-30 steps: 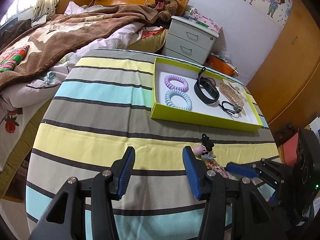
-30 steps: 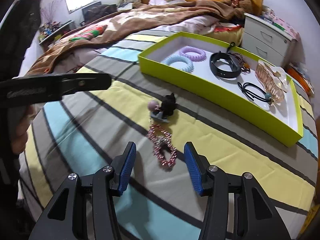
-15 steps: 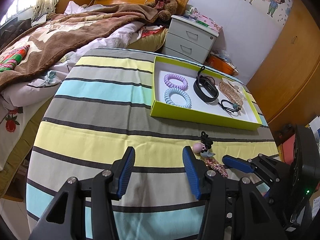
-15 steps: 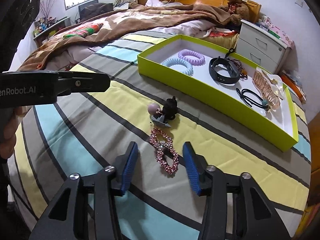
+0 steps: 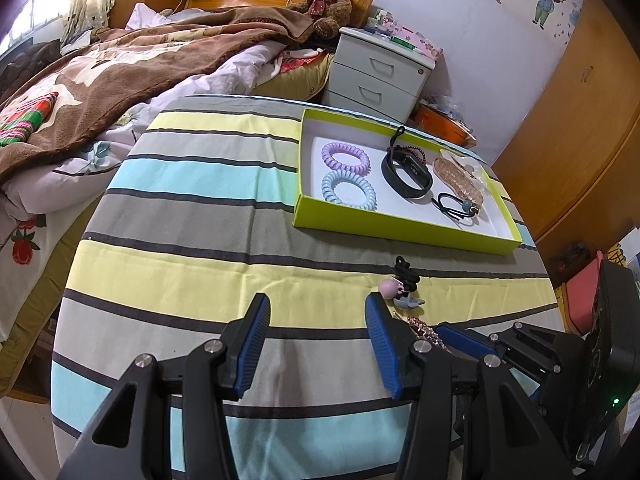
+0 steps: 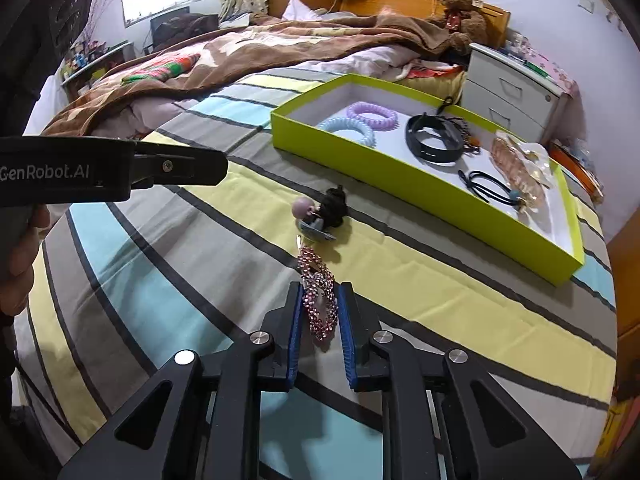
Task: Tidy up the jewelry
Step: 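Grasp the pink rhinestone hair clip with the right gripper while the left gripper approaches the pink-ball hair tie, then grasp the black hair tie with pink ball charm with the left gripper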
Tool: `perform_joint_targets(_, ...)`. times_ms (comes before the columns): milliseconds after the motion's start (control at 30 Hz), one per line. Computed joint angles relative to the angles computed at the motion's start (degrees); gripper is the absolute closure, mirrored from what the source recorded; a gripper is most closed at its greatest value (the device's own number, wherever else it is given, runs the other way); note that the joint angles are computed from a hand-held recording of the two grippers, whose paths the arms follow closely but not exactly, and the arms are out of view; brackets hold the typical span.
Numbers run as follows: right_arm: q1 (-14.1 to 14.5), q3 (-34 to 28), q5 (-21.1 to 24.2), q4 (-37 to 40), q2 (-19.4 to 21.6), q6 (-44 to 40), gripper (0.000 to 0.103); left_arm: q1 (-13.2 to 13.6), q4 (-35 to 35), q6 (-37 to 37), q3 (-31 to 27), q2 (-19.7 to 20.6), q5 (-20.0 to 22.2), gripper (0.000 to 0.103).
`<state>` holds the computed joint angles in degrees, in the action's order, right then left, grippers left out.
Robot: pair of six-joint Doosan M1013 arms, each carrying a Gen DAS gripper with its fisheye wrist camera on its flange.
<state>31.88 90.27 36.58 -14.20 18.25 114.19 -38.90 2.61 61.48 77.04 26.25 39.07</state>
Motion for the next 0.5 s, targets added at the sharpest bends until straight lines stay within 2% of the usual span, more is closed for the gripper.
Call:
perform_joint_targets(100,0.0,0.8,-0.8,-1.5,-0.7,2.3,0.092,-0.2,-0.4,0.4,-0.1,0.0,0.1,0.052)
perform_joint_targets(500,-0.8,4.1,-2.8,-5.9,-3.4,10.4,0.093,-0.8,-2.7,3.3,-2.3,1.6,1.4,0.052)
